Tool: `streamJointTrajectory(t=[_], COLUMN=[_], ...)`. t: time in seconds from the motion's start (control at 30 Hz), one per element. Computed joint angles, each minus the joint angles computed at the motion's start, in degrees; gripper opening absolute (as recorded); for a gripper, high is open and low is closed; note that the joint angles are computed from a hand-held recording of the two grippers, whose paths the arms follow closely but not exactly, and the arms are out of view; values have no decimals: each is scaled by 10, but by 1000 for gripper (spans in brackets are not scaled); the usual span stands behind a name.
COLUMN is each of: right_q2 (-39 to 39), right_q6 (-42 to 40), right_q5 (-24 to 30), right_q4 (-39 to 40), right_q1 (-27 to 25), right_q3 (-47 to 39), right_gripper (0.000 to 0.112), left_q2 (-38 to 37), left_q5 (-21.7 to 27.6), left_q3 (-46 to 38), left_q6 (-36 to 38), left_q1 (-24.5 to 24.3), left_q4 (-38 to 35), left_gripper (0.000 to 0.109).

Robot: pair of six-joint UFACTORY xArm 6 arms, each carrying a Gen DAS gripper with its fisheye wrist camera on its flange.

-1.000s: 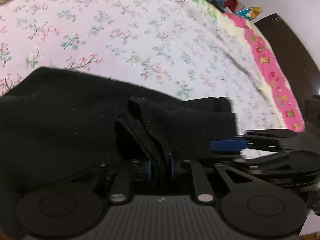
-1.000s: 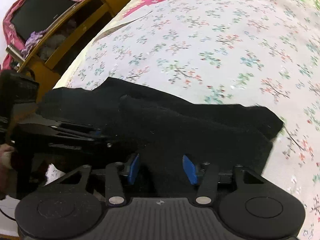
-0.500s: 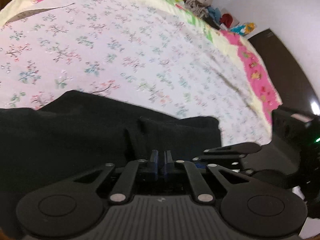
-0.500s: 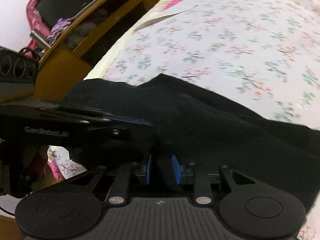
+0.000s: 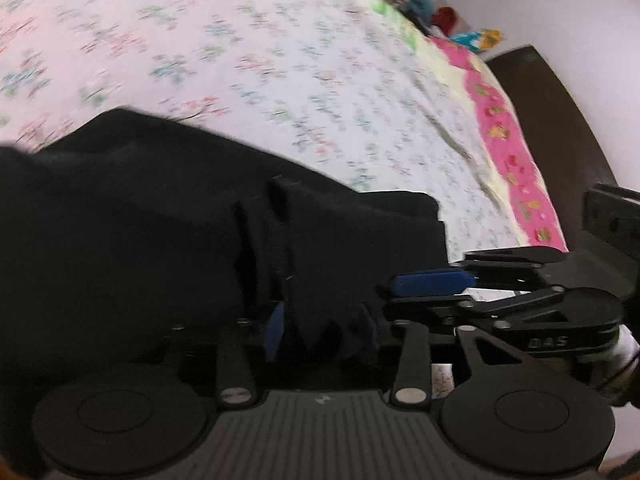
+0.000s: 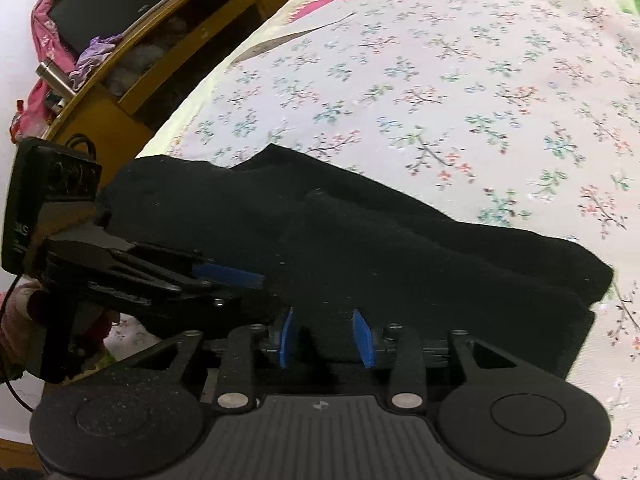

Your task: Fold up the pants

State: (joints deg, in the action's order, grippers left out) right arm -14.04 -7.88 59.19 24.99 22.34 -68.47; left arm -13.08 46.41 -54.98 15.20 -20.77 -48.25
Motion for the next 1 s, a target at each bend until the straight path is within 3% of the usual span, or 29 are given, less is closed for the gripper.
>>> streamJointTrajectory(t=[0.2,0.3,0.43,0.5,0.53,0.6,0.63,0.8,0.87,1.0], right_q2=[-9,-8,-8,-11,-12,-11,-9,16,16,15], right_q6=[5,1,5,8,11,17,20,3,2,5], right_q5=[-11,-14,-15,-17,-18,-22,-28,-28,-35,-23], right_q4=[5,9,7,2,-3,-17,-22,12,16,18], right_q1=[-14,-17,-19,-23,-25,-27,-28,-25,-19,-21], right_q3=[13,19,22,25,27,29,30,15,15,12], right_gripper=[26,27,27,27,27,27,27,19,18,13], left_q2=[-16,7,66,94,102,106,102,70,63,50], left_q5=[-43,-34,-39,-51,-54,-54,-44,0,-11,-21], left_q3=[12,-2,-42,-64,-71,-78,-78,-69,-69,-47], left_q6=[-100,-89,-34,-40,-52,-61,-56,-34,-39,-31], left_q1=[-7,-8,-30,-50,-57,-60,-52,-15,-25,-23], left_q4=[101,105,45,68,89,95,76,2,30,2], left_gripper=[54,55,55,55,53,37,21,15,15,15])
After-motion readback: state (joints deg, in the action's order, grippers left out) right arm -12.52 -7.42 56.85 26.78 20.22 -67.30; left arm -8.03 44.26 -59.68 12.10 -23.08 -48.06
